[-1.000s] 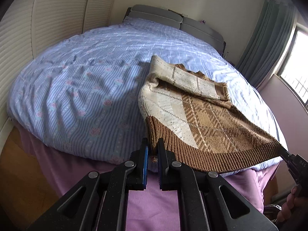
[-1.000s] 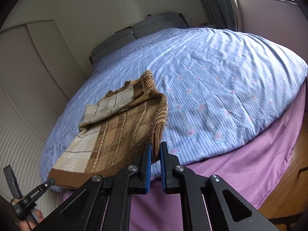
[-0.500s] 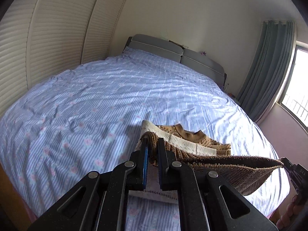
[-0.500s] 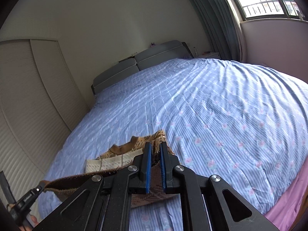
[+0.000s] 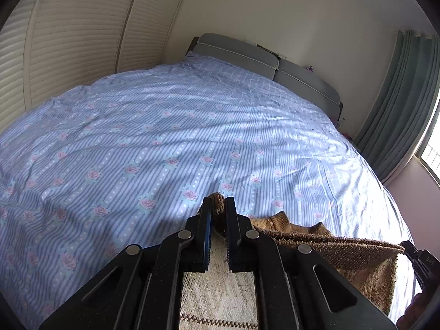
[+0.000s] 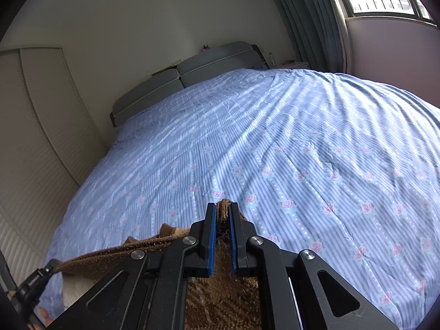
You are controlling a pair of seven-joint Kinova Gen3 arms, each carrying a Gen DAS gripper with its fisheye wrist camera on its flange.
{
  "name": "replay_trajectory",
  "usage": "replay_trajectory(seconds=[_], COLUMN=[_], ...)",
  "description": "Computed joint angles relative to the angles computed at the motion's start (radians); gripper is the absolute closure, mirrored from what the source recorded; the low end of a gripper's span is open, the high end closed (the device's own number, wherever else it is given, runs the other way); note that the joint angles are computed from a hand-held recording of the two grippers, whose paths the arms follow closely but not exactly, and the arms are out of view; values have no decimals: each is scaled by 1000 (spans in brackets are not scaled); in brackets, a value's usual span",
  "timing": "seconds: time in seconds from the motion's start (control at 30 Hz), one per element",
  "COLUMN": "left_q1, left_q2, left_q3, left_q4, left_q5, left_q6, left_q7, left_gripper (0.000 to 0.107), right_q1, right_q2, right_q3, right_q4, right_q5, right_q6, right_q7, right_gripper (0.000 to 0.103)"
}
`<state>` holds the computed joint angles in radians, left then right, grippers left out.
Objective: Fold small clothes
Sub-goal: 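Grasp the ribbed hem with the left gripper while the right gripper grasps it too, lifting, then fold the held hem over toward the collar with both grippers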
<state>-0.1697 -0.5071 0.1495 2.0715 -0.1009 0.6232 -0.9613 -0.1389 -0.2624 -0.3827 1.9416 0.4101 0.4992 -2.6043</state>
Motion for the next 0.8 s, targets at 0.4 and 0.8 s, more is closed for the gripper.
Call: replay_trajectory(seconds=[0.4, 0.8], left_q1=[-42, 48], left_q2=[213, 217], left_q3=[52, 55], left_q4=[-8, -65], left_q5=[-103, -246], left_q6=[-108, 29], left_q7=[74, 166], left_gripper=[97, 66], right_q1=[-45, -214], right_q2=[221, 246], right_q3=[23, 133], right_q4=[-74, -123], right_q5=[218, 273], right_q6=[-1, 154], right_q7=[-171, -182], right_gripper=[95, 48])
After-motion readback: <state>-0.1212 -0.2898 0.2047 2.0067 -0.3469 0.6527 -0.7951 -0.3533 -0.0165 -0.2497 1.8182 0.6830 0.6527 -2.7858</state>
